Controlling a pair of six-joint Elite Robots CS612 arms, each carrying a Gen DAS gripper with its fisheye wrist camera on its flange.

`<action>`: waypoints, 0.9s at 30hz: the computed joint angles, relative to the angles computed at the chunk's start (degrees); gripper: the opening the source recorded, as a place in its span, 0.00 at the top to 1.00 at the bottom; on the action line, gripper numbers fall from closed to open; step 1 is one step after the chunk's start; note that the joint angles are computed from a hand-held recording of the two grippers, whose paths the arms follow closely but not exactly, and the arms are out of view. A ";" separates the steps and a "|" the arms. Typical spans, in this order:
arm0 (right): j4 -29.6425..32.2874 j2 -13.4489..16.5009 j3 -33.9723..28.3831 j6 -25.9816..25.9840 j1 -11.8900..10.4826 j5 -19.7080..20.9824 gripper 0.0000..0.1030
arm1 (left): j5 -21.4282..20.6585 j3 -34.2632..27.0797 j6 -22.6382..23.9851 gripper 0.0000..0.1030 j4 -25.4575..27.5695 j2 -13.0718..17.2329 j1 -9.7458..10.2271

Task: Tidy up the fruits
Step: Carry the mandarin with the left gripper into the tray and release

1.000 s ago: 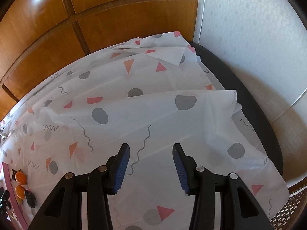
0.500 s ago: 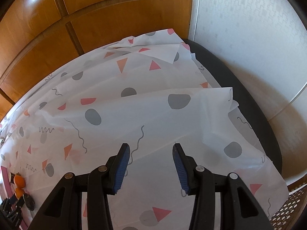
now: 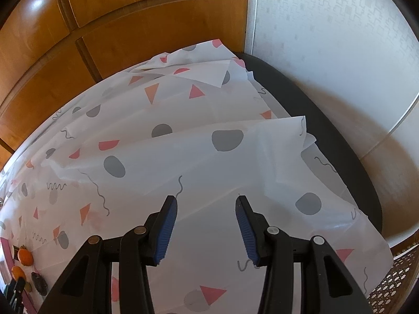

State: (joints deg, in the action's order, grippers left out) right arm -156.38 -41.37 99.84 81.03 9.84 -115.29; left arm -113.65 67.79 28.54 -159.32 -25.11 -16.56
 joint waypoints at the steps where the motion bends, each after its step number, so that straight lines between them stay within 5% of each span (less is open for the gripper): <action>1: 0.08 -0.01 0.03 0.25 0.00 -0.10 0.54 | -0.10 0.16 -0.45 0.63 -0.38 -0.12 0.16; 27: 1.64 -0.23 0.12 1.76 0.11 -0.61 0.54 | 4.68 2.20 -13.66 0.62 -10.06 -1.45 4.84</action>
